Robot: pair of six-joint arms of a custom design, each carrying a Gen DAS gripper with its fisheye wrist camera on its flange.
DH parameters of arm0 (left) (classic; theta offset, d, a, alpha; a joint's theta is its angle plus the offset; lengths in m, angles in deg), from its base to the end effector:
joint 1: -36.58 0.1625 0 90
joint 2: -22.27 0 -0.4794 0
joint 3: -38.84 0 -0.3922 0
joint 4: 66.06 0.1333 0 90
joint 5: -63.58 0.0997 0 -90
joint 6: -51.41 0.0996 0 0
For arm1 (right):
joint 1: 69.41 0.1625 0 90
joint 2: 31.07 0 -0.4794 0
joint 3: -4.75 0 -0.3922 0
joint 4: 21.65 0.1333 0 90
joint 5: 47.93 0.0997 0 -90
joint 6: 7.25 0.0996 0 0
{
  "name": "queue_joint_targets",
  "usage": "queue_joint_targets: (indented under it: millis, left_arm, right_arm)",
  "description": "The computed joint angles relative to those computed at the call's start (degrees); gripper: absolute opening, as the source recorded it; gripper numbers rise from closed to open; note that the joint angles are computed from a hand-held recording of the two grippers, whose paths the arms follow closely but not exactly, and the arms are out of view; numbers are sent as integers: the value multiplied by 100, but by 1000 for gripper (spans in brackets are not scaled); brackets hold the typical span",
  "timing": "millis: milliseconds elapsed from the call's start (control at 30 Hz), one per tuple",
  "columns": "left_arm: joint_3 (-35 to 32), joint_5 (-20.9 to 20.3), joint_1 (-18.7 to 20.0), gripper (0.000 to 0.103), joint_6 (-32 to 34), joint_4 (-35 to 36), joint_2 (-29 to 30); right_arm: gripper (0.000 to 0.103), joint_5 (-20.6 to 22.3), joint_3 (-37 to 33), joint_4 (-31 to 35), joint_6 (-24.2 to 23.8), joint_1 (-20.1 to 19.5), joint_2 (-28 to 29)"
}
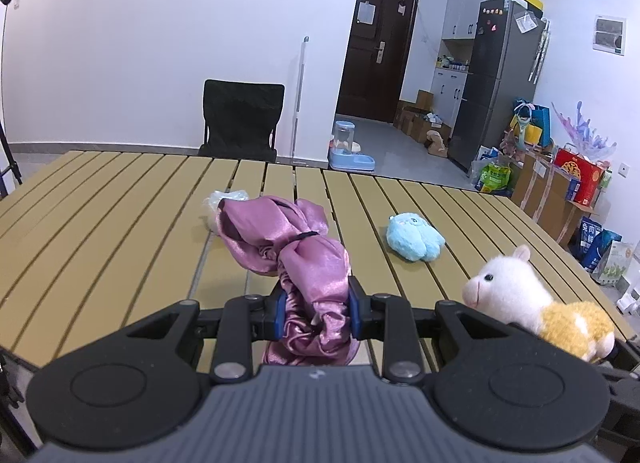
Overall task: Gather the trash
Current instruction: 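Carry the scrunchie and plush toy with both tools down toward the black bin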
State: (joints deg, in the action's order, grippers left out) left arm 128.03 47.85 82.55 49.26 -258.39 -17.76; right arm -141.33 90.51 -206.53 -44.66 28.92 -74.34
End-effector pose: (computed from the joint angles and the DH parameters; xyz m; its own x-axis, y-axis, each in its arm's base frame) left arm -0.3252 -0.6661 0.2377 -0.7455 -0.3814 -0.5466 0.3889 0.4170 -0.8215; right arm 0.2387 -0.7512 0.2445 -0.7362 -0.4448 0.5100 -0.6744 0.4200 -0.6072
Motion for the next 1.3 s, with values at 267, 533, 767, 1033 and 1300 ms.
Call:
queue_joint_targets:
  millis: [267,533,767,1033,1300]
  left_arm:
    - [729,316,-399,29,-629,319,-342]
    - [1452,583,-773,29,-2070,1535,-756]
    - [2027,703,-1070,29,-3980,3460,-1239]
    - [2422,506,-1248,29,-5923,5497,-1666]
    - [2706,177,-1285,29,-7081,6611,-1878]
  right_arm:
    - [98,-103,943,-318,-100,-5,-536]
    - [98,-115,1743,-563,-221,-9,-1077]
    - [98,-136,2243,-635,-388,-52,-1439]
    - [98,-227,2768,-707,-526,-111,-1725]
    - [98,-384,3102,-713,-634,-218,-1833]
